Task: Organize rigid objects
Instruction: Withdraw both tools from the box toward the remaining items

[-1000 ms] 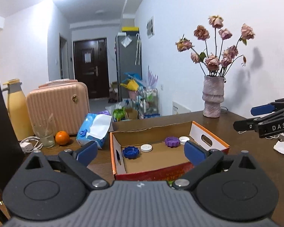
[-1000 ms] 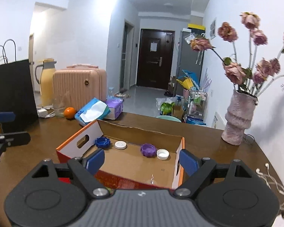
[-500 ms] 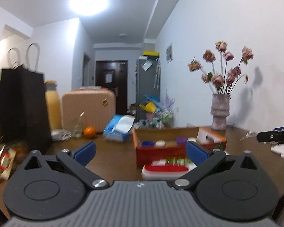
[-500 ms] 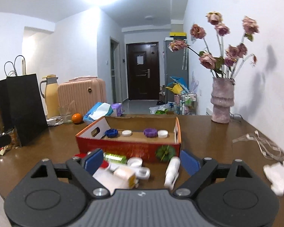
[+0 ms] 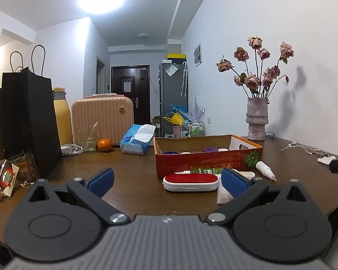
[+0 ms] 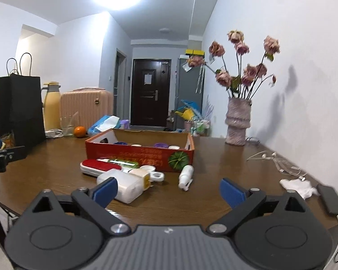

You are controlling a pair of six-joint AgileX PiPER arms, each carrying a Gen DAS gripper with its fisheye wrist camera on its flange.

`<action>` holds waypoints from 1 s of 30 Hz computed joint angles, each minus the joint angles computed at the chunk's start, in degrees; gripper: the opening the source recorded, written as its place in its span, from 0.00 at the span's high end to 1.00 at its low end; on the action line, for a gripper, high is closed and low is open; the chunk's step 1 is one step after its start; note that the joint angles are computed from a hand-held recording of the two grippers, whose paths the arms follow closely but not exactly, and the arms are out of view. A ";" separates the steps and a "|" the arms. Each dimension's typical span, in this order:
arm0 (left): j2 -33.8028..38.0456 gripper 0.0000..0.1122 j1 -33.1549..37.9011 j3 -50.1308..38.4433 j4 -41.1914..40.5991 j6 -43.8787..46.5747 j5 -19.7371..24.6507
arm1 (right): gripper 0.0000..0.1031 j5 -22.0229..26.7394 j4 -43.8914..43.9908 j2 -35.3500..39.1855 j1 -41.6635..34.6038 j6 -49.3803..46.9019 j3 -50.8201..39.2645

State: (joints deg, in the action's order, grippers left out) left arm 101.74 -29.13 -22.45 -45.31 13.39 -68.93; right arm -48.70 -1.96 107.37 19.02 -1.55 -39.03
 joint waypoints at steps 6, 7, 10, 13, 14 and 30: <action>2.88 0.08 2.26 -2.06 3.43 -1.17 3.78 | 0.05 -4.46 3.99 3.56 1.69 -3.01 -1.14; 3.66 0.08 2.60 -2.49 3.68 -1.31 4.20 | 0.05 -4.64 3.95 4.30 1.60 -3.06 -1.67; 6.79 0.08 3.35 -3.43 5.27 -2.00 3.38 | 0.05 -5.08 3.97 6.25 1.30 -3.38 -3.02; 9.10 0.08 4.21 -4.52 6.75 -2.97 3.30 | 0.05 -5.88 3.98 8.69 0.98 -3.29 -4.92; 9.79 0.08 4.26 -4.93 6.77 -3.12 3.21 | 0.05 -5.99 3.92 9.53 0.86 -3.00 -5.68; 12.79 0.08 11.79 -18.50 5.89 3.98 15.34 | 0.07 7.33 0.48 21.03 -1.97 5.51 -23.63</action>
State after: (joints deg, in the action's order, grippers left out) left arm 114.53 -17.34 -40.94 -39.42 17.37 -53.58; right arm -41.37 -1.48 128.39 17.04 3.97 -62.66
